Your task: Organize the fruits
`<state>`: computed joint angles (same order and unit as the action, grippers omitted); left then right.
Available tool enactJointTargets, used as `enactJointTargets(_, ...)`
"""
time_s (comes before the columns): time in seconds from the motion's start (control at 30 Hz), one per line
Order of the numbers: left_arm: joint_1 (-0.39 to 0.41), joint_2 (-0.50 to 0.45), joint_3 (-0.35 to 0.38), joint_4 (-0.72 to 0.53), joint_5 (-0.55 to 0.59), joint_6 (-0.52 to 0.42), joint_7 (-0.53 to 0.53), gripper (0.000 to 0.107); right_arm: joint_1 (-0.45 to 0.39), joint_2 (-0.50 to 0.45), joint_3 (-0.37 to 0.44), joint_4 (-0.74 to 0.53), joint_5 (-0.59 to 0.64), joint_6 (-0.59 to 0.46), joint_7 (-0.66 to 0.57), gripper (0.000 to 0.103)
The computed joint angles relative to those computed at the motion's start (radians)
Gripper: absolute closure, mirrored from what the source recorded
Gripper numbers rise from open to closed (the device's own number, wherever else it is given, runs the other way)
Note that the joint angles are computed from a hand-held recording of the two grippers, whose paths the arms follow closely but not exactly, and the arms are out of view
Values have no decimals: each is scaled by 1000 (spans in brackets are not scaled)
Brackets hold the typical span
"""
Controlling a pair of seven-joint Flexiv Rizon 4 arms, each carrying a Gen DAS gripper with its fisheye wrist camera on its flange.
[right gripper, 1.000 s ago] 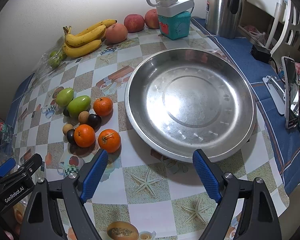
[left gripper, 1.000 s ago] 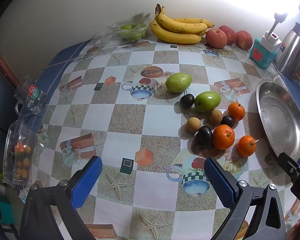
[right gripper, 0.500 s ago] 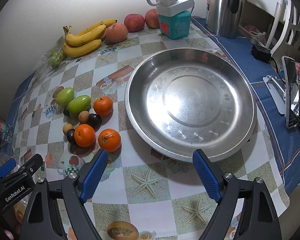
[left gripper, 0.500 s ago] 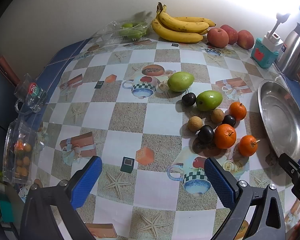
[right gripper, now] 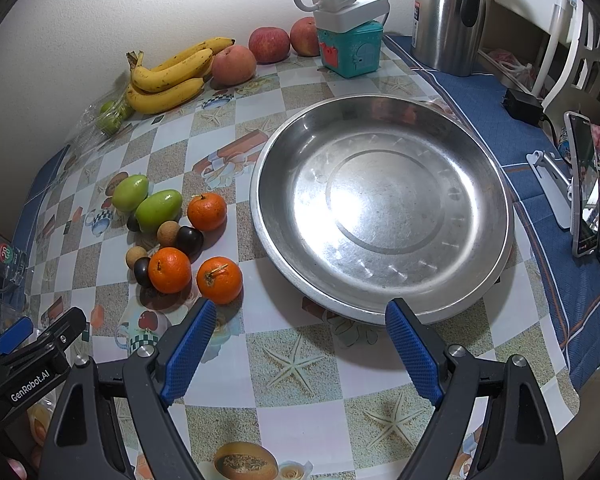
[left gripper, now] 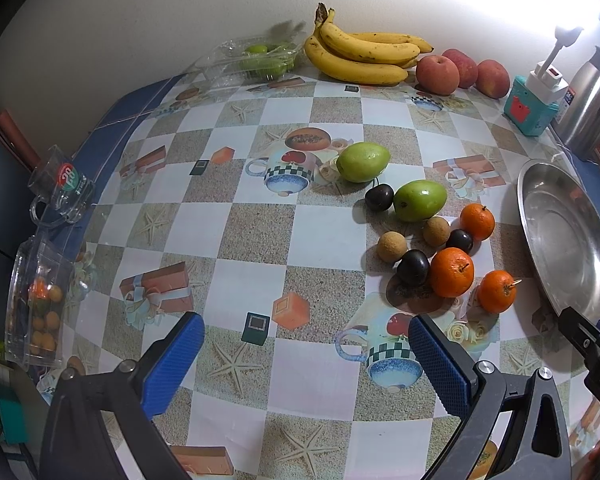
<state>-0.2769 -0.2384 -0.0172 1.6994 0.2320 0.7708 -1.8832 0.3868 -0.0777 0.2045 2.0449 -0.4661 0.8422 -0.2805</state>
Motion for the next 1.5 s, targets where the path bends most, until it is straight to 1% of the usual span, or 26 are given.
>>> enactJointTargets(0.77,1,1,0,2,0,1,0,4,0,-1,0,-2,2,-2,-1,16)
enactJointTargets(0.9,2,4,6,7,10,4,-18,4,1,-2,0,0,-4,3,2,16)
enactJointTargets(1.03,-1,-9,15,-30,37,-24,-68,4,0,-8,-3,1,-13,43,5,16)
enactJointTargets(1.13,12,-16,11,-42,2,-16,-87,4,-5,-23,-6,-11,13,95,-13,16)
enactJointTargets(1.3,24,-50,6,-91,-60,-47,-106,4,-6,-50,-17,-41,35,164,-30,16)
enactJointTargets(1.4,27,-75,5,-122,-90,-48,-124,4,0,-72,-22,-73,45,160,-44,16)
enactJointTargets(1.5,21,-99,9,-151,-94,-37,-139,4,6,-101,-22,-115,71,136,-92,16)
